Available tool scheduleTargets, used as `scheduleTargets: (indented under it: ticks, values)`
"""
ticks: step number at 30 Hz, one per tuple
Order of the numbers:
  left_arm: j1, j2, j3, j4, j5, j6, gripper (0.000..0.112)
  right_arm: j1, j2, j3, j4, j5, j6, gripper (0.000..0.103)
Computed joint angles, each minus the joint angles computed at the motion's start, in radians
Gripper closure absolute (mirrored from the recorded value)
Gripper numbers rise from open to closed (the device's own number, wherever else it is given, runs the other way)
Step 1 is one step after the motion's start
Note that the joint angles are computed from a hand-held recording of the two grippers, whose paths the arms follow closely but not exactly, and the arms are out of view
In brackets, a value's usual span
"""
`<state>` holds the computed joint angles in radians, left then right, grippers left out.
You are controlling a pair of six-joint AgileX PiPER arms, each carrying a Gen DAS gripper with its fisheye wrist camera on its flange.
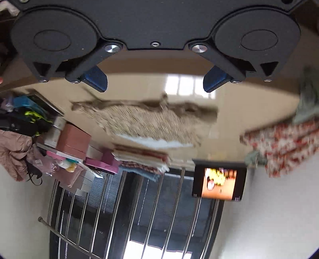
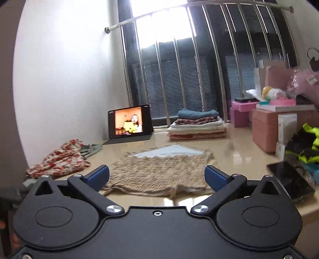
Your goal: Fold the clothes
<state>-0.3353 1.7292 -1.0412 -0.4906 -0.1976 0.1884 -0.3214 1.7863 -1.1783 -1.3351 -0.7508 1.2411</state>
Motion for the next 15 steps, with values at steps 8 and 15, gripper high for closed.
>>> scheduleTargets:
  ticks: [8, 15]
  values:
    - [-0.023, -0.080, 0.110, 0.025, -0.050, -0.011, 0.009, -0.036, -0.059, 0.106, -0.016, -0.078, 0.027, 0.000]
    - [0.014, -0.078, 0.125, 0.064, -0.069, -0.092, 0.009, -0.011, -0.054, 0.105, -0.033, -0.051, 0.040, 0.000]
